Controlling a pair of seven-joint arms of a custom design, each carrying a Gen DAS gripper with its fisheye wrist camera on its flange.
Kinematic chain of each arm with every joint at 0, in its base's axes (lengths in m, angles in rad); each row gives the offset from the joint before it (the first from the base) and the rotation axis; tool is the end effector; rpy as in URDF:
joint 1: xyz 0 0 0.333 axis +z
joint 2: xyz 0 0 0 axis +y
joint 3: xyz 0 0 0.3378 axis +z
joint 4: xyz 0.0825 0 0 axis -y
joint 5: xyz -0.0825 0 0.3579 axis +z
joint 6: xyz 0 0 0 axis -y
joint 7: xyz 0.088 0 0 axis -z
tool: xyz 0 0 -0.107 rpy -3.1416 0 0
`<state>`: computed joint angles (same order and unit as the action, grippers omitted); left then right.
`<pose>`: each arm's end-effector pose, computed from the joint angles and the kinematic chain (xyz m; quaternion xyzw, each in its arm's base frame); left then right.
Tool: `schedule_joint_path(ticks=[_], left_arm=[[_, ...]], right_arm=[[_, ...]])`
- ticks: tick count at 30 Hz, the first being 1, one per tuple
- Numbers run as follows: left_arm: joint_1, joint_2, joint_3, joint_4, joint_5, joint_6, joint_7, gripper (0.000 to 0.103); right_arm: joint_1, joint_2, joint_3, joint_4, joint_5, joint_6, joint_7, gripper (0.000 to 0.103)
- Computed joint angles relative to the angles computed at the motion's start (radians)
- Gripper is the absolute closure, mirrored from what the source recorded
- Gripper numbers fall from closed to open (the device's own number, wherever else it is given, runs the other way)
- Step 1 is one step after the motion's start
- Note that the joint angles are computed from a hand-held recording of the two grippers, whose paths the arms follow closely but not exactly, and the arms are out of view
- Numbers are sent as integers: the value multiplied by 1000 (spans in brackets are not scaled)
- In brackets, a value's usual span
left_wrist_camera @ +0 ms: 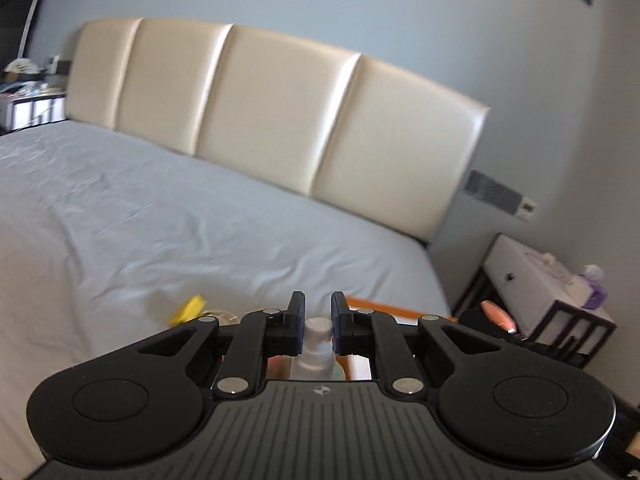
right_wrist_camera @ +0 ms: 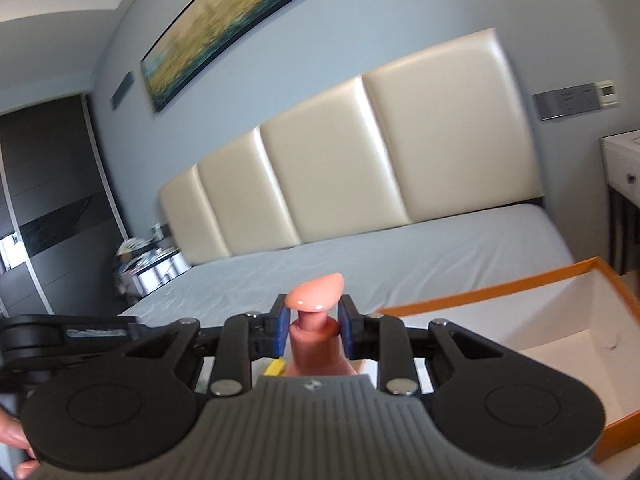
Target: Organize rigid objects
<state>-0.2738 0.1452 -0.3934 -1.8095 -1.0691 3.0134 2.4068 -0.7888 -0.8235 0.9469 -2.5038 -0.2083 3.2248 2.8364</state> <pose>0.5312 -0.3151 0.5894 -0.4393 0.7161 -0.5306 0.1121 0.3865 0.1997 0.5856 -0.3685 0.6956 -0.3880 0.4794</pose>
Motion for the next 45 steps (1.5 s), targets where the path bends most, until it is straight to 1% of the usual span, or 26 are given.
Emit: schedule_joint_path(ticks=[3, 5, 7, 8, 11, 14, 18, 21, 24, 28, 30, 34, 36, 40, 42, 44, 45], left_arm=[[-1, 30, -32, 60, -59, -30, 77, 88], [-12, 54, -39, 91, -53, -58, 83, 88], [-27, 87, -42, 119, -21, -84, 66, 88], [-33, 97, -43, 123, 2, -96, 51, 89], [-62, 123, -22, 116, 147, -140, -69, 89], [-77, 127, -11, 75, 264, -138, -156, 89], [-90, 124, 13, 31, 425, -137, -284, 89], [-95, 126, 27, 18, 530, -148, -379, 89], [-99, 129, 32, 9, 621, -143, -449, 89], [-113, 136, 51, 9, 739, -154, -552, 89], [-110, 142, 53, 16, 777, -172, -593, 89], [-97, 151, 50, 32, 820, -214, -634, 89], [-74, 148, 26, 25, 796, -207, -612, 90], [-41, 142, -5, 26, 738, -226, -573, 89], [-18, 138, -27, 28, 676, -239, -537, 84], [4, 131, -48, 27, 595, -242, -491, 75], [16, 126, -59, 26, 551, -240, -463, 73]], right_arm=[[17, -22, -41, -11, -15, -81, -16, 78], [28, -25, -60, -25, -27, -119, -3, 78], [49, -14, -84, -44, -37, -142, 21, 78], [66, -10, -100, -59, -41, -151, 34, 78], [114, 19, -135, -87, -60, -187, 61, 78], [154, 64, -160, -103, -84, -212, 83, 78], [190, 132, -181, -122, -111, -193, 127, 78], [186, 189, -181, -113, -153, -138, 146, 78], [188, 229, -182, -107, -176, -87, 132, 78], [205, 266, -184, -91, -182, -101, 104, 78], [203, 276, -178, -77, -197, -130, 97, 78], [199, 290, -174, -56, -250, -160, 111, 78], [206, 298, -182, -51, -275, -164, 120, 78], [231, 314, -205, -44, -318, -179, 135, 78], [241, 315, -213, -41, -341, -191, 154, 78], [254, 320, -227, -39, -362, -195, 172, 77], [260, 323, -232, -36, -374, -199, 179, 77]])
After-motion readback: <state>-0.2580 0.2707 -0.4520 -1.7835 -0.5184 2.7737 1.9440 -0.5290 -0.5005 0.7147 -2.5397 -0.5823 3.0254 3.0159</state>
